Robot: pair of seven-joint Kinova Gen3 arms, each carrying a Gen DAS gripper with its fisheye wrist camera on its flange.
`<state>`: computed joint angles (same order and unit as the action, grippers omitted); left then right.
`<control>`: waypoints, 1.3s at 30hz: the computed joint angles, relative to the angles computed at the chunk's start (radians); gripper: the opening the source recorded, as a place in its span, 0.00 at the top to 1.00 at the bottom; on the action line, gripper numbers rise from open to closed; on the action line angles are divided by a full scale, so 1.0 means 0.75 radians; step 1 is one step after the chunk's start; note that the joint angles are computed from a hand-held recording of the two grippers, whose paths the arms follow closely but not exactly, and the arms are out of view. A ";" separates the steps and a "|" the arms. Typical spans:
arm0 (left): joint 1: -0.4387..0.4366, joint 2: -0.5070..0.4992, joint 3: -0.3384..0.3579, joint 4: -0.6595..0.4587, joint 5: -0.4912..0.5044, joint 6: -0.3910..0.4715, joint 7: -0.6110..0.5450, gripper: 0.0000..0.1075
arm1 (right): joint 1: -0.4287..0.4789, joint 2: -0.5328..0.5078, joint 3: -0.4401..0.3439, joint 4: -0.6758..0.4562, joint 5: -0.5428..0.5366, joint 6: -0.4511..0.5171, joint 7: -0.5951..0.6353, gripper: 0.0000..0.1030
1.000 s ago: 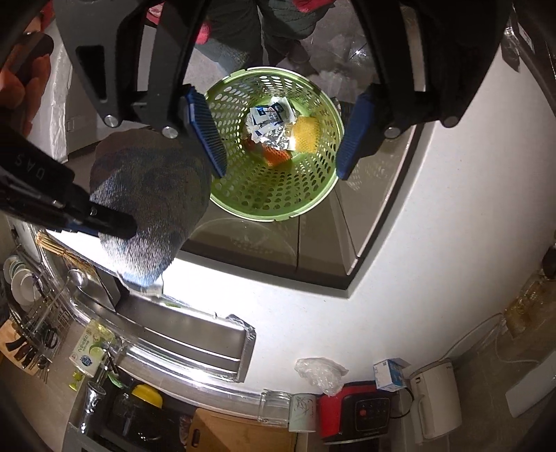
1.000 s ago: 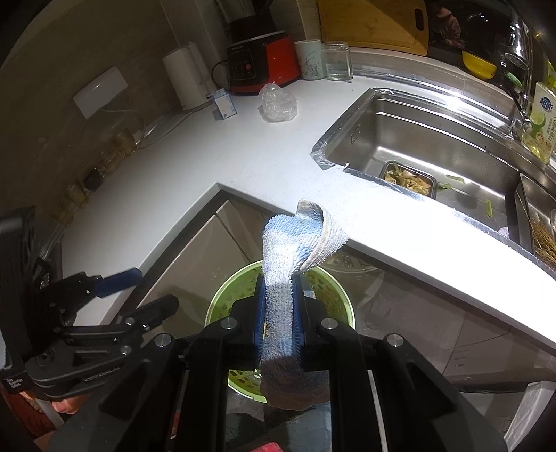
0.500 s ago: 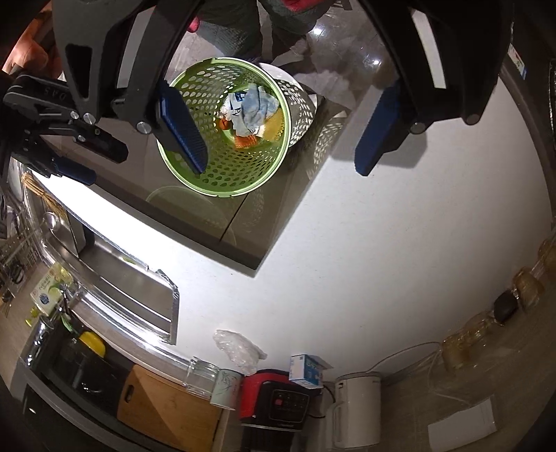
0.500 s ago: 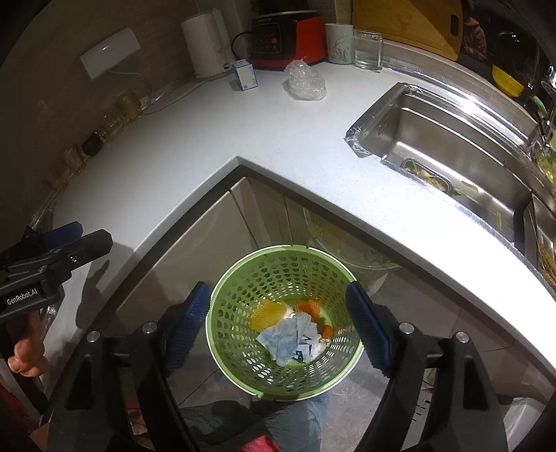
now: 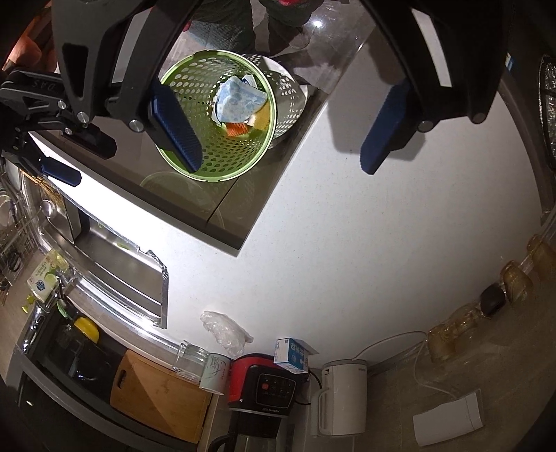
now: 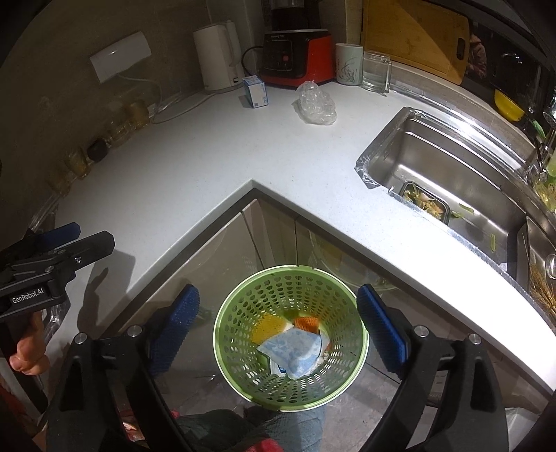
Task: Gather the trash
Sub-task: 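Open the left tool to drop the sachet while the right tool releases the cloth, then move both open tools from the basket back over the counter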
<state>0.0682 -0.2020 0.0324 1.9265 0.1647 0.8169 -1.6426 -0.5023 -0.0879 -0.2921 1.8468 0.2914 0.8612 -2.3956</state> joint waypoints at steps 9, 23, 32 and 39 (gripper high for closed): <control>0.430 0.193 -0.279 -0.207 -0.197 -0.040 0.306 0.12 | 0.455 0.098 -0.218 -0.114 -0.135 -0.096 0.370 0.02; 0.596 0.830 -0.479 -0.960 -0.255 0.053 0.685 0.12 | 0.349 0.675 0.247 -0.758 -0.486 -0.030 1.085 0.02; 0.522 1.227 -0.558 -1.516 -0.220 0.242 0.776 0.12 | 0.367 1.084 0.268 -1.314 -0.547 0.157 1.174 0.02; 0.306 1.467 -0.213 -1.948 -0.473 0.453 0.923 0.12 | 0.321 1.366 0.329 -1.746 -0.559 0.377 1.200 0.05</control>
